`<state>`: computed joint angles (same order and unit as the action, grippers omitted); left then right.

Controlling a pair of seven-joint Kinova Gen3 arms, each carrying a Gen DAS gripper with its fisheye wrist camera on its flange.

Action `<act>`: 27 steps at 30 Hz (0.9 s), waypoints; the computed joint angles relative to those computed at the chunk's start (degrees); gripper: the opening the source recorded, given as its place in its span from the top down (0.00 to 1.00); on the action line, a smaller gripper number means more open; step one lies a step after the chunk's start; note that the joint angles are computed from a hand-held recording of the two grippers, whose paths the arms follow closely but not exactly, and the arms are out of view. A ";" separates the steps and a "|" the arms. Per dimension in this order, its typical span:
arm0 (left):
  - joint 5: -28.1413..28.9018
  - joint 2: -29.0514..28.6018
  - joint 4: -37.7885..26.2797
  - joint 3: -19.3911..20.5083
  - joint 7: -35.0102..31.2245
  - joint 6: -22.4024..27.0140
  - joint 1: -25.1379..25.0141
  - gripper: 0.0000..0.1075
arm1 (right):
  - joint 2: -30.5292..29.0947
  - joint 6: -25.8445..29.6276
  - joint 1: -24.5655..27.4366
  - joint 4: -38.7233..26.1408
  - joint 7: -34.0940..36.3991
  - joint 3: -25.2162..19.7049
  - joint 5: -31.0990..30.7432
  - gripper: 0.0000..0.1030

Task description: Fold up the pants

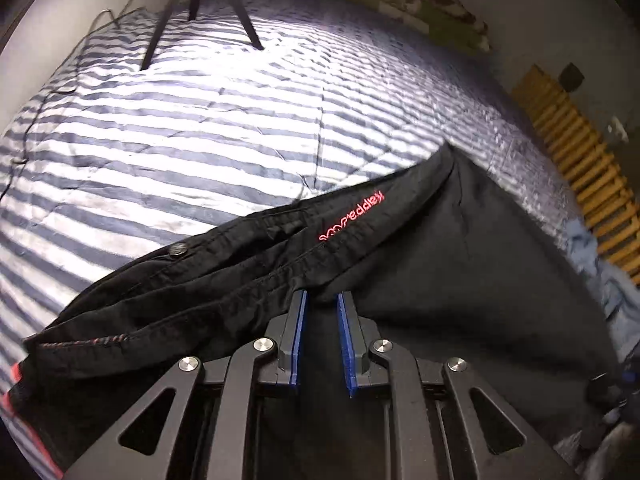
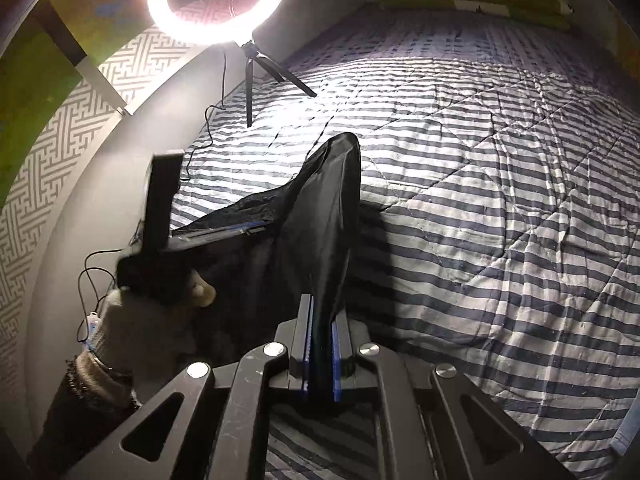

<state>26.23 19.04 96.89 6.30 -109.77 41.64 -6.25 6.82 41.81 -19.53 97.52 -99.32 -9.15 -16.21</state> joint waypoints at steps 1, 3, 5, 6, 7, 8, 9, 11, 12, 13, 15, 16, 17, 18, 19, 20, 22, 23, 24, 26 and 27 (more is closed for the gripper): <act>0.99 -1.67 0.85 0.04 -1.47 0.19 -0.75 0.83 | -0.08 -0.12 0.13 0.09 0.46 -0.10 -0.50 0.94; 1.49 -5.15 2.57 -1.39 -4.71 2.70 -1.72 0.82 | -0.57 -0.42 0.35 0.27 1.62 -0.32 -1.69 0.94; 3.88 -8.99 6.46 -1.05 -9.37 6.68 -5.65 0.81 | -1.13 -0.55 0.16 0.27 2.26 -0.49 -2.04 0.94; 4.57 -10.42 8.41 -1.17 -11.30 7.41 -6.59 0.81 | -1.33 -0.55 0.05 0.23 2.48 -0.54 -2.19 0.94; 4.34 -11.52 10.65 -1.77 -12.87 7.20 -6.46 0.81 | -1.55 -0.61 -0.12 0.20 2.46 -0.56 -2.22 0.94; 3.17 -11.99 12.73 -2.56 -13.80 6.06 -5.28 0.81 | -1.77 -0.71 -0.27 0.19 2.55 -0.62 -2.38 0.94; 1.34 -11.82 14.82 -3.71 -14.03 3.99 -3.03 0.82 | -1.89 -0.68 -0.53 0.07 2.26 -0.66 -2.19 0.94; 0.48 -14.02 17.06 -5.45 -13.88 2.25 -0.94 0.81 | -1.89 -0.49 -1.46 -0.49 0.65 -0.81 -0.99 0.94; 1.45 -15.52 17.83 -5.94 -12.96 2.77 -1.48 0.81 | -1.98 -0.40 -1.90 -0.70 -0.25 -0.90 -0.46 0.94; 3.02 -17.51 18.22 -6.51 -12.94 4.09 -2.58 0.80 | -2.19 -0.33 -2.48 -0.92 -1.18 -1.09 0.27 0.94; 3.59 -22.45 19.82 -8.91 -14.12 4.59 -2.85 0.79 | -2.65 0.08 -3.54 -1.50 -2.64 -1.47 1.71 0.94; 4.04 -25.10 21.06 -10.58 -14.68 4.41 -2.97 0.78 | -3.04 0.22 -4.10 -1.70 -3.07 -1.75 2.27 0.94; 5.42 -27.75 22.29 -13.23 -15.92 5.14 -3.37 0.78 | -3.51 0.34 -4.85 -1.96 -3.68 -2.13 3.23 0.94; 7.56 -29.35 23.12 -15.78 -17.91 6.57 -4.40 0.77 | -3.81 0.46 -5.63 -2.31 -4.73 -2.45 4.42 0.94; 9.13 -29.93 23.35 -18.31 -20.00 8.04 -5.16 0.77 | -4.03 0.65 -6.39 -2.74 -5.64 -2.80 5.31 0.94; 10.42 -29.44 23.15 -19.78 -21.38 8.58 -6.41 0.77 | -4.17 1.00 -7.32 -3.40 -6.40 -3.34 6.23 0.94; 11.06 -28.99 22.71 -21.63 -23.24 8.53 -8.05 0.77 | -3.75 1.87 -9.93 -5.13 -9.36 -4.51 10.42 0.94; 12.04 -27.72 22.14 -22.66 -23.88 8.76 -8.88 0.77 | -3.06 2.65 -12.48 -6.55 -10.72 -4.57 12.75 0.94; 13.83 -26.61 22.01 -24.62 -25.43 9.87 -9.78 0.77 | -2.47 3.10 -13.96 -7.48 -12.06 -4.98 14.54 0.94; 16.12 -25.53 21.45 -26.31 -27.72 12.94 -12.07 0.77 | -0.32 3.73 -16.19 -9.87 -13.32 -6.73 16.84 0.94; 16.87 -24.27 20.27 -25.56 -29.09 13.11 -12.65 0.77 | 0.71 4.05 -17.42 -10.92 -13.64 -6.81 17.67 0.94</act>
<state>43.10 -5.22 117.16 -19.26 -138.86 54.76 -18.90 7.54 45.86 -36.95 86.60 -112.97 -15.96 1.47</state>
